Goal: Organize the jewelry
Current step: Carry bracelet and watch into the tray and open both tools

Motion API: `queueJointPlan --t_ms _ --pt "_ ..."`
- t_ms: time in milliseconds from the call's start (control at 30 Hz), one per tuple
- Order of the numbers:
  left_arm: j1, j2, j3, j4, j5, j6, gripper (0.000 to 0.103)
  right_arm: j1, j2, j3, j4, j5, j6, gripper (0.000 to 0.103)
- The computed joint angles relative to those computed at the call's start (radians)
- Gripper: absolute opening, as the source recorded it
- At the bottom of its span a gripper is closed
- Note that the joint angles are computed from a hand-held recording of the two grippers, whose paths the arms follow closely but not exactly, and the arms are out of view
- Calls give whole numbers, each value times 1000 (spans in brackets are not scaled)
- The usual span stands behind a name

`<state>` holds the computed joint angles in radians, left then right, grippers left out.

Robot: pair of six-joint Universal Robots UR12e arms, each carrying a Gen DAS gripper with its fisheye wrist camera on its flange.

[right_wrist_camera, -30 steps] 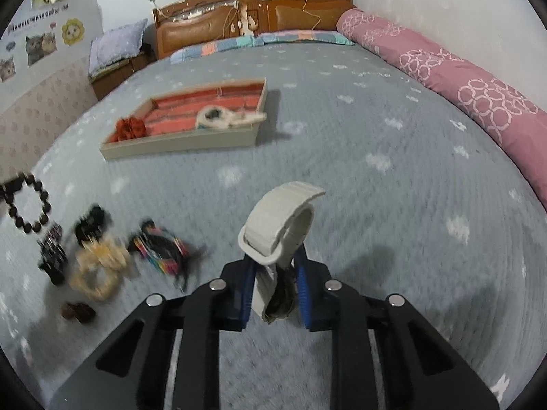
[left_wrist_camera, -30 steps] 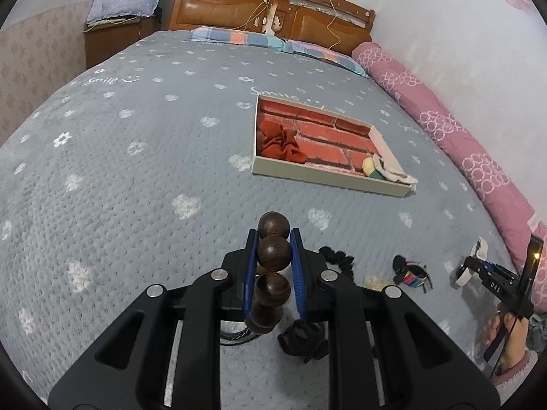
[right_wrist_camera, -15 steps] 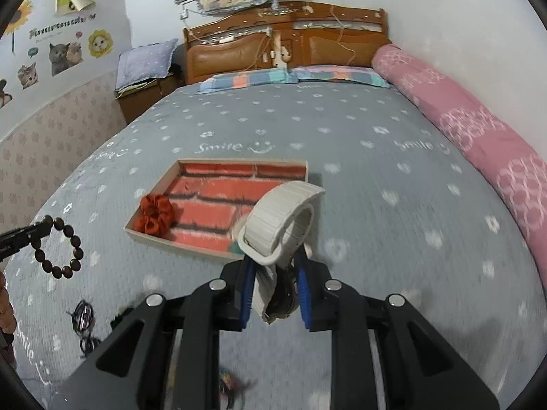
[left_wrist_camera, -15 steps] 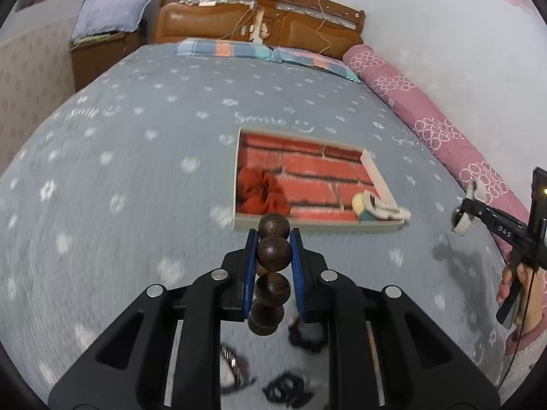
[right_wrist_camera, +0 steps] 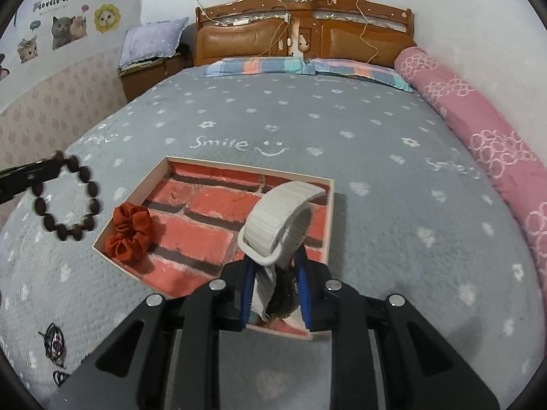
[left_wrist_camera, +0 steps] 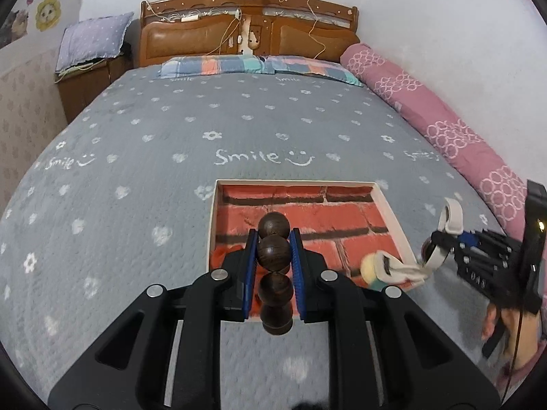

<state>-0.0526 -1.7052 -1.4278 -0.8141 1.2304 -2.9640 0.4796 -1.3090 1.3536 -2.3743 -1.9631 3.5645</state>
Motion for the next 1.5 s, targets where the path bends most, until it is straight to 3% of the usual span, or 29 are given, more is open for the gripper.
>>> queueJointPlan --t_ms 300,533,833,1300,1367,1433,1500 --pt "-34 -99 15 36 72 4 17 -15 54 21 -62 -37 -41 24" --pt "-32 -125 10 17 117 25 18 -25 61 27 -59 -18 -47 37" --pt "-18 -113 1 -7 96 38 18 -30 59 27 -36 41 -28 68" --pt "-14 -78 -41 -8 86 42 21 -36 42 42 2 66 50 75" --pt "-8 -61 -54 11 85 54 26 -35 34 45 -1 68 48 82" --pt "-2 -37 -75 46 90 62 41 -32 28 46 5 59 55 84" --pt "15 -3 -104 76 79 66 47 -26 16 52 0 49 68 84"
